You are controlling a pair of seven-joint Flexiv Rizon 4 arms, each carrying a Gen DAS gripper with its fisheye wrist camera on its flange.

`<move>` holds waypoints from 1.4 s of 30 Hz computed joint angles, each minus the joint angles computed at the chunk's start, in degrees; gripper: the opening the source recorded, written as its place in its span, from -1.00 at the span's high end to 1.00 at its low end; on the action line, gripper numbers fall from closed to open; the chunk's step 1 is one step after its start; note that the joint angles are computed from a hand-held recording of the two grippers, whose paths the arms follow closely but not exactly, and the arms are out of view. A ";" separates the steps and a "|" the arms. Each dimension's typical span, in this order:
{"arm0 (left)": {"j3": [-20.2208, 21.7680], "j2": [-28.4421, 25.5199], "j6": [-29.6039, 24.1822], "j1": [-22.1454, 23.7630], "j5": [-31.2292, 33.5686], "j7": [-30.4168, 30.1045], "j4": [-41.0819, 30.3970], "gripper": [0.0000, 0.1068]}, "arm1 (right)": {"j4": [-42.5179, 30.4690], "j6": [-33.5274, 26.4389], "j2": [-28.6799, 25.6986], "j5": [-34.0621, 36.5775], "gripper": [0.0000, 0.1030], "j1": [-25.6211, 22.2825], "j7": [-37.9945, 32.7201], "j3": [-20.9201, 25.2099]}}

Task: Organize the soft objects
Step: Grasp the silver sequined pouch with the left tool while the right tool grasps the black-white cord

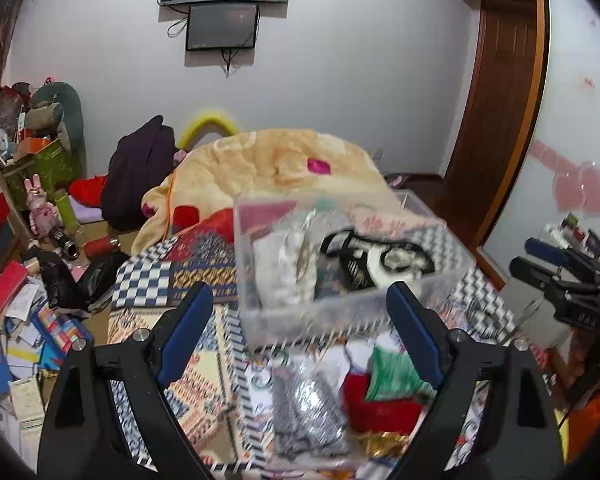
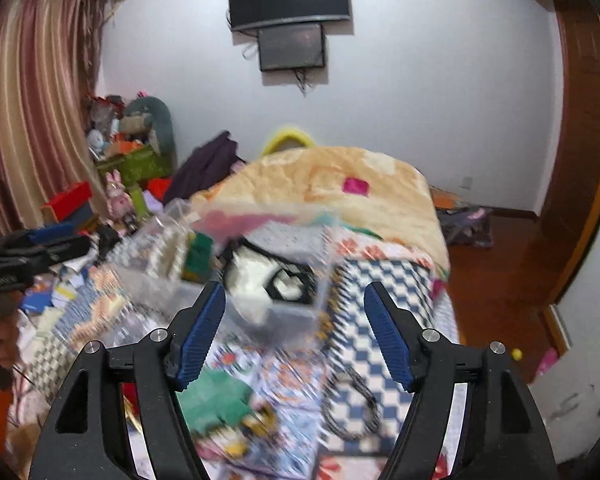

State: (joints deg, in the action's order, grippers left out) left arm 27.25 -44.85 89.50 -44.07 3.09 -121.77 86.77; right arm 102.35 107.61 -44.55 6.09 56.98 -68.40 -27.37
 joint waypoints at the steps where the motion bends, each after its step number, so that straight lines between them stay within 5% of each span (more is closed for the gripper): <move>1: 0.95 -0.28 -0.49 -0.82 0.26 -0.25 0.16 -0.67 | 0.59 -0.42 0.00 0.18 -0.34 -0.07 0.13 0.09; 16: -10.07 -1.35 -4.75 5.70 -0.09 1.44 4.04 -0.67 | 2.85 -5.67 -1.80 -7.07 -0.34 -7.47 7.62 7.28; 20: -9.75 -2.08 -6.01 5.20 1.21 1.18 3.43 -0.67 | 2.00 -5.36 -2.41 -8.65 -0.32 -9.51 8.84 9.10; 26: -7.79 -2.74 -5.01 3.97 1.91 -1.80 3.52 -0.67 | 2.19 -4.66 -2.55 -9.28 0.25 -9.27 9.28 8.35; 32: -11.18 -2.04 -3.48 6.66 1.57 -0.11 4.90 -0.02 | 2.28 -4.64 -1.73 -10.87 0.81 -12.12 7.62 12.17; 42: -6.86 -0.64 0.13 2.96 0.00 -0.29 7.54 0.50 | 3.95 -1.15 -1.40 -7.64 0.87 -7.71 5.66 8.45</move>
